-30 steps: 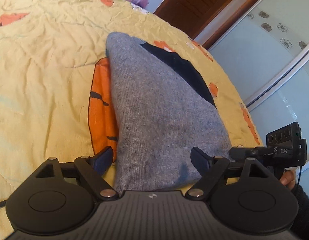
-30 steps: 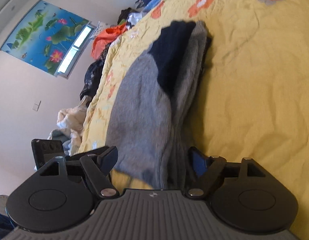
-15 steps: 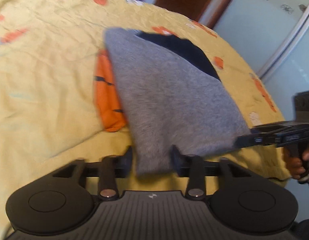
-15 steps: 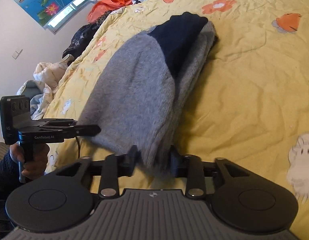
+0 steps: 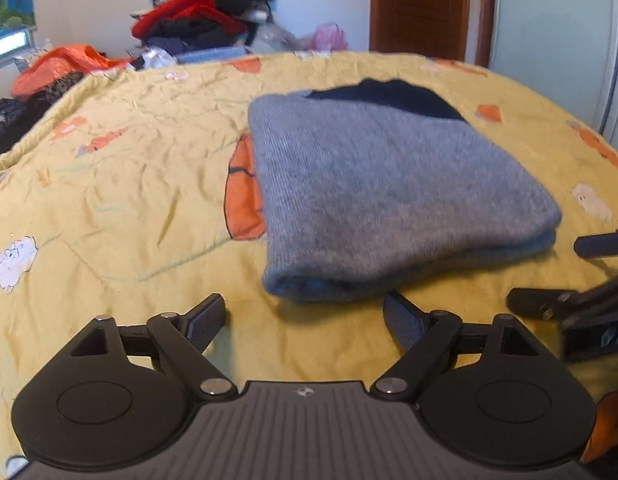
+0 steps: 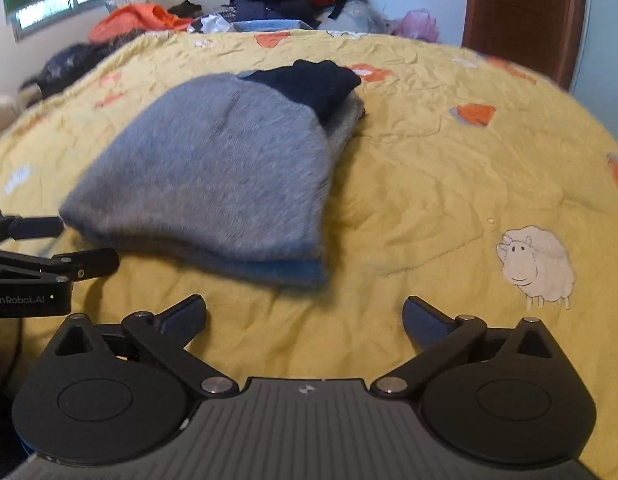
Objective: Fold small clothes
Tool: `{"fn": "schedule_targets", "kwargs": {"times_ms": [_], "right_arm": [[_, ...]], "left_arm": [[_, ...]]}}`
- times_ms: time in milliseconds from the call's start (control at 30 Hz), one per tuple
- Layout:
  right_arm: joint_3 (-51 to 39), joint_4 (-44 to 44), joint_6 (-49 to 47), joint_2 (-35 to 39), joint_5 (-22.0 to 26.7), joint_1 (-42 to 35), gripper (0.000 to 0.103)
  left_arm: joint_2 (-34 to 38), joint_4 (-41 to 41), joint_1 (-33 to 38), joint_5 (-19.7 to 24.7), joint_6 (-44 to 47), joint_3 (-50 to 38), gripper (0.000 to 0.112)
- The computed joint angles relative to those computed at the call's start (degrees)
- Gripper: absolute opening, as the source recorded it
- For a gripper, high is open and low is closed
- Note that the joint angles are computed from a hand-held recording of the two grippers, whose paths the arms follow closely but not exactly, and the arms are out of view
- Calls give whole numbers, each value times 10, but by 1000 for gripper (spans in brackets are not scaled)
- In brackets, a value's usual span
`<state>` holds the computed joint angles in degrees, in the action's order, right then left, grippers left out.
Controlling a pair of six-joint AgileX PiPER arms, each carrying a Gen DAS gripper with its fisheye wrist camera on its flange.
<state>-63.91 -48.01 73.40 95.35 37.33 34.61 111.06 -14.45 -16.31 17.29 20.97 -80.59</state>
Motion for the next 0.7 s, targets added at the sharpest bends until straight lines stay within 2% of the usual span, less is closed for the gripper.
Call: {"fn": "schedule_targets", "kwargs": {"times_ms": [33,100,167,233,300,400,467,567,700], "right_arm": [[-3,-19,28,6,6,8,103],[-27,5,29,18,25,6,103],[-47,10,40,30,43,5,103],[-59,3,68,41,50,7,103],[-64,-6,85,49,52,6,103],[-67,-19,81,57,62,14,103],[-44,-72,139,56,50,20,103],[-13,-166,258,61,71,53,103],[-7,-183,274,61,69,56,103]], "left_arm": [[6,17,-2,3,-20,-7,95],[16,55,-4,8,-74,-19,103],[19,51,-3,-22,-83,-9,103],[18,35,-4,-57,-68,9,103],[17,-20,-4,-88,-12,25,103],[22,-44,0,-79,15,14,103],[26,-49,-1,-81,18,10,103],[29,-25,-2,-84,-9,7,103],[27,-17,-3,-86,-17,10,103]]}}
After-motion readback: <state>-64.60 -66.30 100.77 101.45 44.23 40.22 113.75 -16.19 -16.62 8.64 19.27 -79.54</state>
